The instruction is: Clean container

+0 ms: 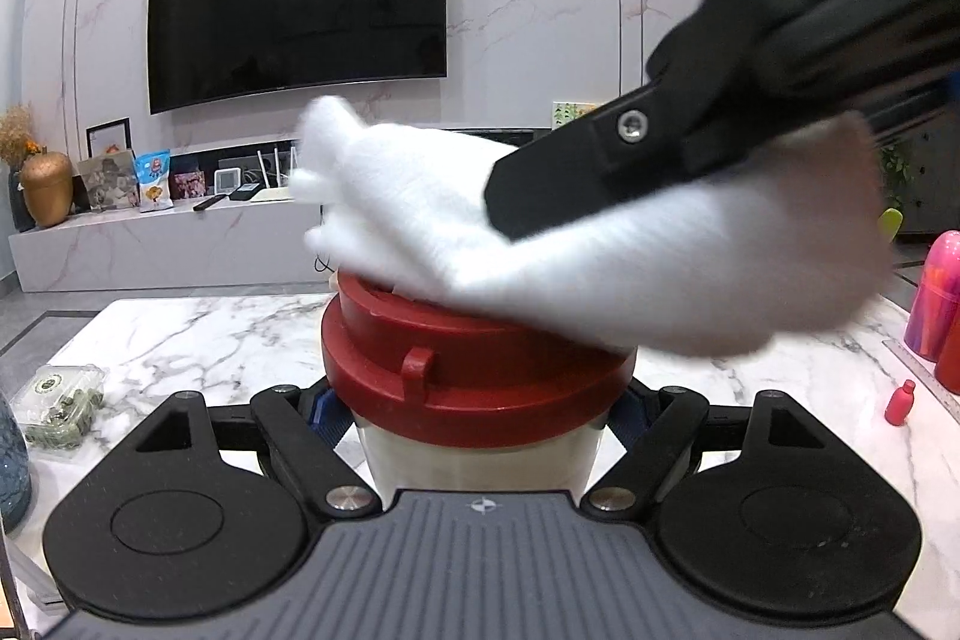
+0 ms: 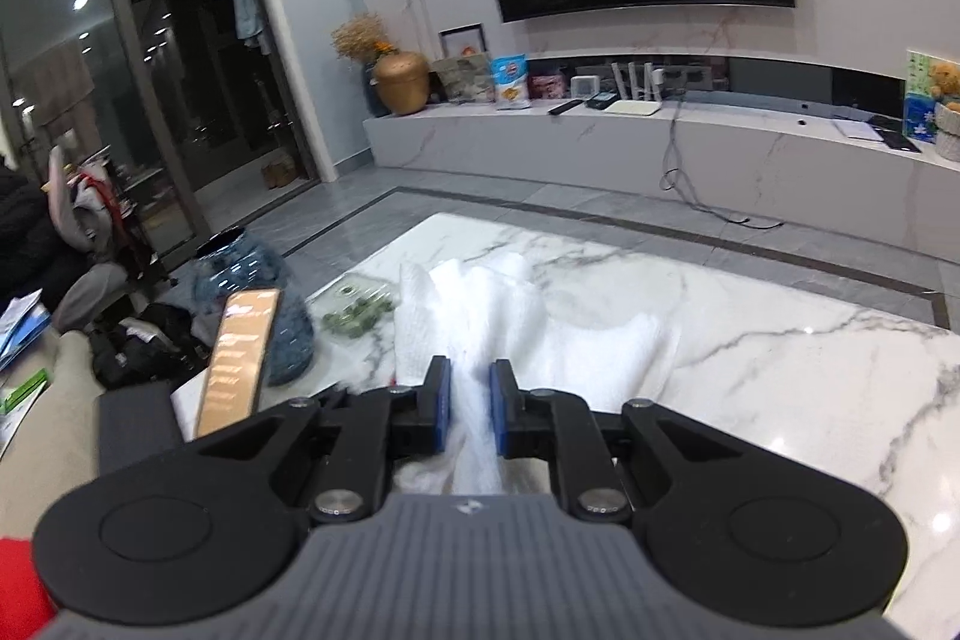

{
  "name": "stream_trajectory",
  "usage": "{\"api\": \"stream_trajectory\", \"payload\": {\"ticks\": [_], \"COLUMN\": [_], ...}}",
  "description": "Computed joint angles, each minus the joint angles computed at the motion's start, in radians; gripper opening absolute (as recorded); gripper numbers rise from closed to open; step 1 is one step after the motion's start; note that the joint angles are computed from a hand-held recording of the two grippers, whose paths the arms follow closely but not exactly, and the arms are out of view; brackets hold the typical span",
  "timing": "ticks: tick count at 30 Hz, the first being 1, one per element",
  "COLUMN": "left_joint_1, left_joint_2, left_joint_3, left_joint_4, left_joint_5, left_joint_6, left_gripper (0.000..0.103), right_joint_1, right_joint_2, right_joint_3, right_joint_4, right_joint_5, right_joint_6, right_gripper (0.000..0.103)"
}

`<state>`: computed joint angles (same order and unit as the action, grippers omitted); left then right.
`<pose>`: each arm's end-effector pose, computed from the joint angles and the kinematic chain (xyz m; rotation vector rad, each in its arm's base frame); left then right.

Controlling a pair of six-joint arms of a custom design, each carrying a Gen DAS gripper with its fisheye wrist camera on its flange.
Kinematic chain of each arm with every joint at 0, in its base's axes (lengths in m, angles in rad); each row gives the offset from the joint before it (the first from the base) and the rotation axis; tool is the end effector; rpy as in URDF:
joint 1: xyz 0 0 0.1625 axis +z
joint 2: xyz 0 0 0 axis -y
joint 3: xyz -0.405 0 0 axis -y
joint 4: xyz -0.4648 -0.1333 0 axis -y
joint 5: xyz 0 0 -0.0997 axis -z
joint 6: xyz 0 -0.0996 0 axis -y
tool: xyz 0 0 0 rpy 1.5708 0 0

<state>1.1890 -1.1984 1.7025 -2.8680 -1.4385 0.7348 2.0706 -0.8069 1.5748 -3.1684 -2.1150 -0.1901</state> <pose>-0.1229 -0.6992 0.3170 1.3555 2.3104 -1.0727 0.4286 -0.6144 0.1481 0.5533 -2.4435 1.1891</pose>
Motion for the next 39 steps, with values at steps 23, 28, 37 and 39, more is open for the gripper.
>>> {"api": "stream_trajectory", "payload": {"ticks": [23, 28, 37, 39], "left_joint_1": [-0.013, -0.017, -0.020, -0.021], "left_joint_2": [0.005, 0.001, -0.003, -0.002], "left_joint_3": [0.027, 0.035, 0.048, 0.046], "left_joint_4": [-0.033, -0.038, -0.052, -0.050], "left_joint_5": [0.004, 0.011, 0.010, 0.010], "left_joint_6": [-0.003, -0.013, -0.007, -0.007], "left_gripper": [0.081, 0.081, 0.081, 0.081], "right_joint_1": [-0.005, 0.018, 0.024, 0.018], "right_joint_2": [0.016, -0.009, -0.023, -0.024], "right_joint_3": [-0.019, 0.015, -0.012, -0.021], "right_joint_4": [-0.032, -0.063, -0.168, -0.168], "right_joint_5": [-0.037, -0.041, 0.150, 0.214], "right_joint_6": [-0.014, -0.011, 0.017, 0.044], "right_gripper": [0.016, 0.016, 0.016, 0.016]}}
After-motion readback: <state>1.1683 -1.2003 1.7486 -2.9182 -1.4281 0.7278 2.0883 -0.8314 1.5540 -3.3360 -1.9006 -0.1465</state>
